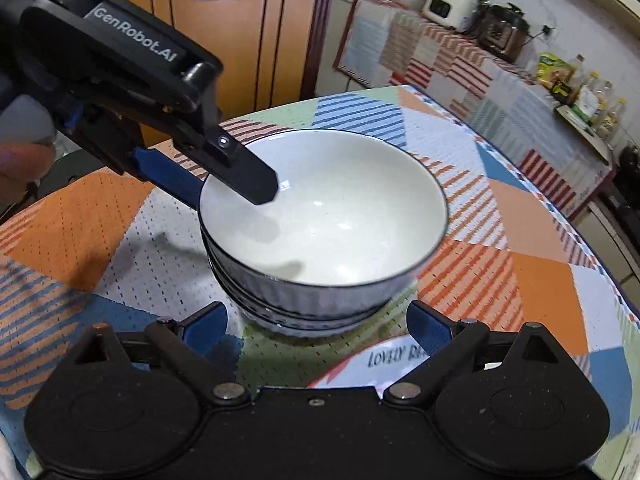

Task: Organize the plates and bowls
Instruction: 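Lower the white bowl into the nested bowls with the left gripper, then lift the stack of three white bowls with the left gripper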

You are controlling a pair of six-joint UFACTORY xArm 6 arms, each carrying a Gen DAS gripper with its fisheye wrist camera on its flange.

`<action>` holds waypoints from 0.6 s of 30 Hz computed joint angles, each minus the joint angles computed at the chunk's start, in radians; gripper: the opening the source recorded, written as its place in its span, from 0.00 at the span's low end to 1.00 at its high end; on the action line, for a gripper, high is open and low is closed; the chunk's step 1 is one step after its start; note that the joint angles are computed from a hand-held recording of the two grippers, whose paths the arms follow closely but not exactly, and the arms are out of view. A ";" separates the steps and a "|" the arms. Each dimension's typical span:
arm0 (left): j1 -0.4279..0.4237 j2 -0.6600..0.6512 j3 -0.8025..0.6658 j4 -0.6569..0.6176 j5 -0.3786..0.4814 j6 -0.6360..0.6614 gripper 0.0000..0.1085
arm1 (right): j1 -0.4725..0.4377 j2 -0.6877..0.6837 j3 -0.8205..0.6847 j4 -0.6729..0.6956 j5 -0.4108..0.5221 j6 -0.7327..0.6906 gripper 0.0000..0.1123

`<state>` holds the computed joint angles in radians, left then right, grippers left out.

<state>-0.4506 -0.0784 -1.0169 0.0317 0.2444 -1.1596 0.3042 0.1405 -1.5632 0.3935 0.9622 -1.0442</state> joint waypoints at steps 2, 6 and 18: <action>-0.002 0.005 0.004 -0.006 -0.010 0.014 0.57 | 0.005 0.016 -0.014 -0.015 0.009 -0.010 0.88; -0.007 0.014 0.003 -0.055 -0.023 0.063 0.57 | 0.018 0.034 -0.017 -0.045 0.000 -0.038 0.87; 0.004 0.032 0.033 -0.026 -0.133 0.016 0.49 | -0.007 0.096 -0.102 0.035 0.099 -0.056 0.89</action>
